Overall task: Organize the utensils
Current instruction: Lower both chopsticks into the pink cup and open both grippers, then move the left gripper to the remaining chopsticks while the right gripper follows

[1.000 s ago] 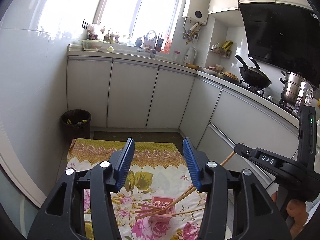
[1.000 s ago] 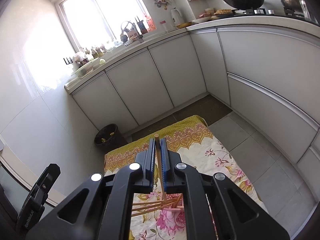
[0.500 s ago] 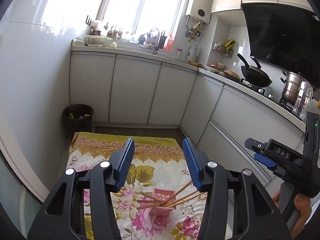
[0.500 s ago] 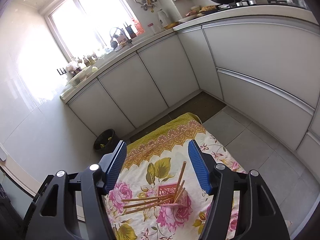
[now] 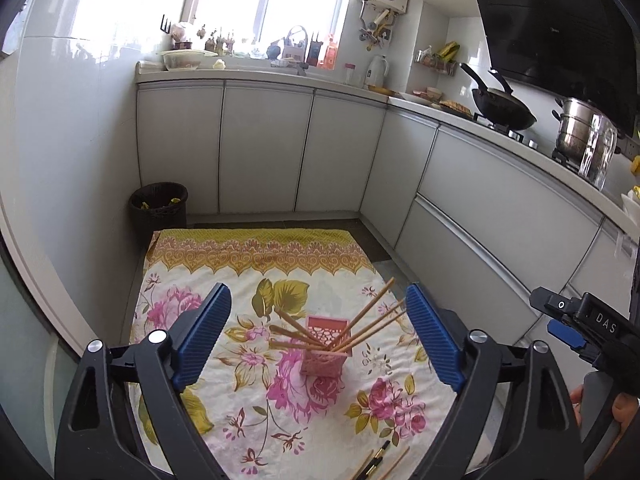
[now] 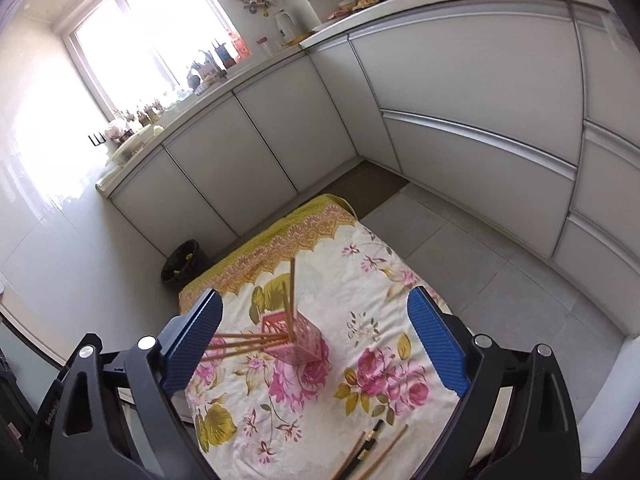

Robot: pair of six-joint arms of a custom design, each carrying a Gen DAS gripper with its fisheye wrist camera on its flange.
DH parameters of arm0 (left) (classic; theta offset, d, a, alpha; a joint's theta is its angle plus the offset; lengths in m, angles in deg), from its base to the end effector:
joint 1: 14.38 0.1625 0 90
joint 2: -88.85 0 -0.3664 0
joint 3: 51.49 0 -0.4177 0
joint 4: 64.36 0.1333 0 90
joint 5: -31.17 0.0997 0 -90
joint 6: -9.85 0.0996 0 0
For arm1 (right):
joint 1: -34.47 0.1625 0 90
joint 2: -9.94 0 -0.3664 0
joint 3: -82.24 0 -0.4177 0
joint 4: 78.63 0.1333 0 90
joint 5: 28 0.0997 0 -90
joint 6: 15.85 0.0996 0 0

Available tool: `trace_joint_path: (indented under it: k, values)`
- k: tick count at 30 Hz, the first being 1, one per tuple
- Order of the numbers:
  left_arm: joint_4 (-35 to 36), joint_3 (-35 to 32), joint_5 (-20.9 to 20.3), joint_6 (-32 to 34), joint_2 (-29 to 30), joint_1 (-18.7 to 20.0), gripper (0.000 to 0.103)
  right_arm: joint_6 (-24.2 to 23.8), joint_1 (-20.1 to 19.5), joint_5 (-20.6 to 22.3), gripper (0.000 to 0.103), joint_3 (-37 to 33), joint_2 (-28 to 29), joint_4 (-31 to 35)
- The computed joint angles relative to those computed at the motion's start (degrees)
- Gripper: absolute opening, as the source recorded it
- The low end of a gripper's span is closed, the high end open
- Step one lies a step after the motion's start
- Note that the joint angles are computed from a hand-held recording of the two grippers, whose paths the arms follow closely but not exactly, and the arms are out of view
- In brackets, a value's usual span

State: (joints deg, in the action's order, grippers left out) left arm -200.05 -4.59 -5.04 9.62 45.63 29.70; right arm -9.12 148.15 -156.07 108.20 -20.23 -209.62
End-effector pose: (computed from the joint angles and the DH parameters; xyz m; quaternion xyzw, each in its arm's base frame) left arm -0.4241 -0.7081 0.4096 0.1738 0.8302 -0.4596 0.2632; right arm 0.4109 -0.7580 0.3928 0.0047 -0.8817 0.4295 0.1953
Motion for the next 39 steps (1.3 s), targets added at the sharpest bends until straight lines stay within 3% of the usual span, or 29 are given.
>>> trace_joint_path:
  k: [2,7,10,15,20,21,26,35,39]
  values:
    - [1.78,3.14,0.27,-1.24,-1.4,-0.22,0.096,1.71,-0.44,-0.78,0.095,8.24,-4.65,-0.81]
    - [15.36,7.06,-2.06,-7.1,-3.26,0.39,0.096,8.02,-1.86,-3.1,0.096,23.33,-13.44,2.87]
    - [25.61,6.76,-5.6,-11.15,-2.81,1.39,0.096,13.01,-3.37,-2.09,0.096,31.0,-18.23,5.35]
    - [36.56,5.13,-9.0,-14.32,-0.44,2.84,0.096,19.61,-5.88,1.55,0.096,39.11,-23.78,9.2]
    - [45.91,0.05,-14.32,-19.01,3.27,5.03,0.095,21.96,-6.92,3.78,0.096,42.62,-26.24,11.77]
    - [47.15,-1.09,-15.45,-19.36,4.12,5.43,0.093,21.98,-6.94,3.71,0.096,42.91,-26.4,12.25]
    - [58.23,-13.32,-21.87,-23.48,12.12,8.23,0.063,22.64,-7.4,4.76,0.096,43.48,-26.98,14.4]
    - [70.39,-32.9,-26.01,-25.36,25.33,10.62,0.034,24.89,-8.85,6.53,0.096,43.72,-27.72,16.6]
    - [71.44,-35.46,-26.73,-24.13,27.77,10.81,0.024,25.36,-9.23,6.75,0.096,43.46,-27.54,17.27]
